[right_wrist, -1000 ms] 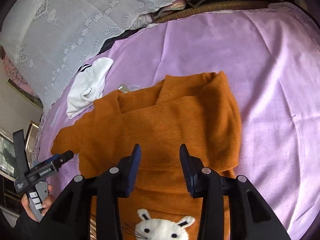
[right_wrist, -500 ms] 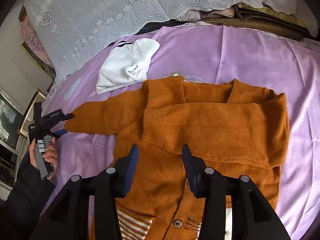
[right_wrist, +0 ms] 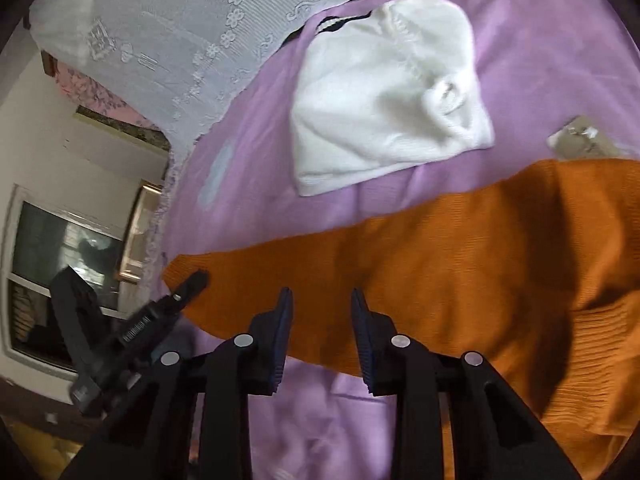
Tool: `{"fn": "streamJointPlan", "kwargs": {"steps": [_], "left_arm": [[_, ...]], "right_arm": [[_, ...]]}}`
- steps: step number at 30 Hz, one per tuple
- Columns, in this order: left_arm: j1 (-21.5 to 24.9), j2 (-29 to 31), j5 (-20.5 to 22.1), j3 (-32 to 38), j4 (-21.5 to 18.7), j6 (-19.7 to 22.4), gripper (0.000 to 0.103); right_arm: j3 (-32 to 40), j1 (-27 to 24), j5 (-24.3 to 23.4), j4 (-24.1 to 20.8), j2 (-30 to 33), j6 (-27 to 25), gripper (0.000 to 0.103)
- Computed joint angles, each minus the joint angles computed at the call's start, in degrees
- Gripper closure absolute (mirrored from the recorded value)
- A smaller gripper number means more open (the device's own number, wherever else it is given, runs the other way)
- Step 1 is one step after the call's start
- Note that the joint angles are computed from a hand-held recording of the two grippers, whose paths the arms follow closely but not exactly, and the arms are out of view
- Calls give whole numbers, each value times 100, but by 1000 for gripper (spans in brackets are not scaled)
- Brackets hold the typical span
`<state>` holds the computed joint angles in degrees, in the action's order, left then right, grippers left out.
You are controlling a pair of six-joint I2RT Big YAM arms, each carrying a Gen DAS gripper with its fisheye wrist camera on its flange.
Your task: Fold small clothes
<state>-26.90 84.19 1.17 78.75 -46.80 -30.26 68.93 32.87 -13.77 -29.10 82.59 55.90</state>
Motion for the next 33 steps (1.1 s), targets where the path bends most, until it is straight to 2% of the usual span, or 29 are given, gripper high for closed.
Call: {"fn": "streamJointPlan", "kwargs": {"steps": [1, 2, 4, 6, 9, 11, 12, 13, 14, 15, 21, 24, 26, 28, 29, 31, 33], "left_arm": [[-67, -63, -52, 5, 21, 137, 93], [-153, -144, -133, -8, 60, 294, 93], [-364, -282, -377, -5, 82, 605, 93], [-594, -365, -558, 26, 97, 854, 93], [-1034, -370, -890, 128, 202, 1244, 93], [-1343, -331, -1109, 234, 296, 1430, 93], [-1488, -266, -1207, 335, 269, 1527, 93], [-1620, -208, -1274, 425, 268, 1603, 93], [-1754, -144, -1318, 517, 278, 1645, 92], [-1864, -53, -1246, 640, 229, 1649, 92], [-2893, 758, -1275, 1573, 176, 1890, 92], [-3409, 1257, -1393, 2141, 83, 1996, 92], [-3705, 1654, -1484, 2593, -117, 2010, 91], [-3969, 2065, -1651, 2990, -337, 1966, 85], [-4055, 2255, -1726, 3163, -500, 1925, 75], [-4167, 2506, -1778, 3328, -746, 1900, 63], [-4264, 2617, -1884, 3358, -911, 1920, 62]], "right_arm": [[76, -29, -324, 283, 74, 243, 63], [209, -49, -596, 496, 153, 392, 54], [550, -44, -983, 590, 253, 244, 48], [833, 21, -1204, 440, 260, -102, 39], [1069, 99, -1240, 17, 185, -523, 39], [962, 36, -1111, -166, -36, -593, 37], [840, -20, -994, -240, -205, -685, 42], [662, -88, -841, -278, -415, -771, 51], [388, -189, -715, -235, -696, -822, 79], [87, -317, -736, -116, -997, -776, 94], [-1468, -1216, -344, -270, -3074, -474, 98], [-2028, -1974, -615, -516, -4006, -393, 98], [-2349, -2606, -956, -716, -4443, -422, 98], [-2646, -3257, -1436, -850, -4691, -476, 98], [-2767, -3508, -1540, -948, -4732, -588, 98], [-3063, -3918, -1732, -1102, -4776, -729, 98], [-3362, -4125, -1758, -1149, -4834, -739, 98]]}}
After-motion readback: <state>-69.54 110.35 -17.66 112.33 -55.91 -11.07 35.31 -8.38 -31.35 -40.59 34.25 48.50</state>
